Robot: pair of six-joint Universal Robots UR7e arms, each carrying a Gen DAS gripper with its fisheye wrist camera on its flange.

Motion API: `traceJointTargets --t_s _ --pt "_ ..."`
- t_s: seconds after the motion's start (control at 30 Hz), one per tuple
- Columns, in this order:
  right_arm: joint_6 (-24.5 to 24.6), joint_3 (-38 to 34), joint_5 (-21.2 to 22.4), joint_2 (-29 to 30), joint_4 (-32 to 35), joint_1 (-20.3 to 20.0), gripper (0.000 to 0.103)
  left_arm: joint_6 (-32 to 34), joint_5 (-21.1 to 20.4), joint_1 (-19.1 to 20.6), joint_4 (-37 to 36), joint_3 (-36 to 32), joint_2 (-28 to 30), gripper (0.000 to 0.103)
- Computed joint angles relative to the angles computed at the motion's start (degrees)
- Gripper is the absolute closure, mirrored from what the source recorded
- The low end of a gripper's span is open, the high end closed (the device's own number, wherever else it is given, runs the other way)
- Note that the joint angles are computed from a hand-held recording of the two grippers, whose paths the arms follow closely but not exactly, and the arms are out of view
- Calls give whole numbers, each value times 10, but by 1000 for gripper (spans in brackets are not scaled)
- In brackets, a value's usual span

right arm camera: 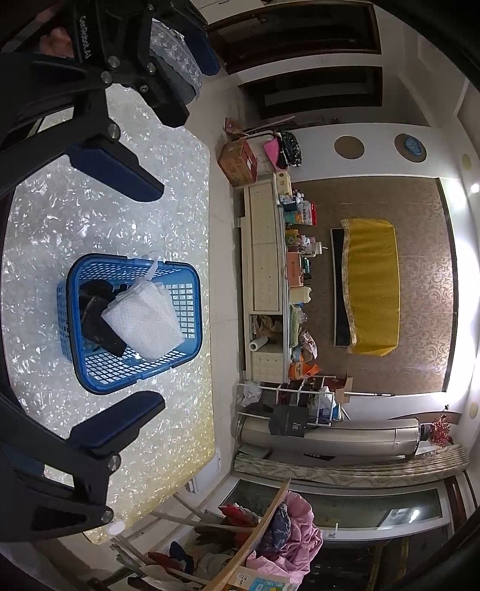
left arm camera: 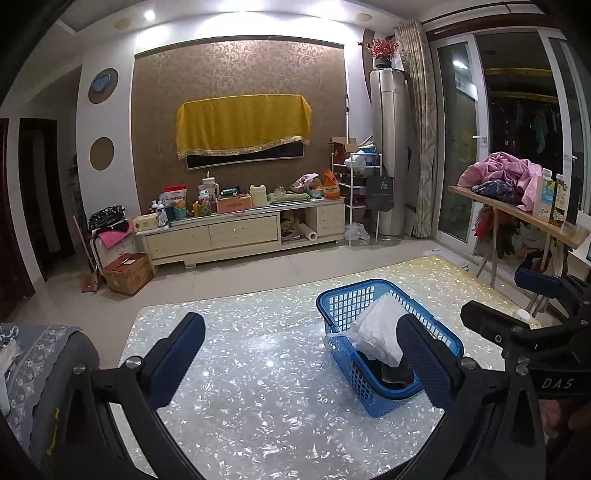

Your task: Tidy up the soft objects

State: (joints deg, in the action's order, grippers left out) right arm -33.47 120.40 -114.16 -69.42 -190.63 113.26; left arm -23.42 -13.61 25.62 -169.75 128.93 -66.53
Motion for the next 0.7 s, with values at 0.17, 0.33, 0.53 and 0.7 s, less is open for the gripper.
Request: traceJointTargets --t_s 0.17,0.33,0.53,0.7 --pt "-1 2 5 -3 2 -1 0 -28 3 -1 29 1 -6 0" --pt "0 2 6 -6 5 2 0 -42 7 -4 44 3 -8 0" --pt "2 3 5 -6 6 5 0 -74 12 -4 83 2 -14 0" --pt "5 2 1 -4 7 7 0 -81 11 -4 95 0 -15 0"
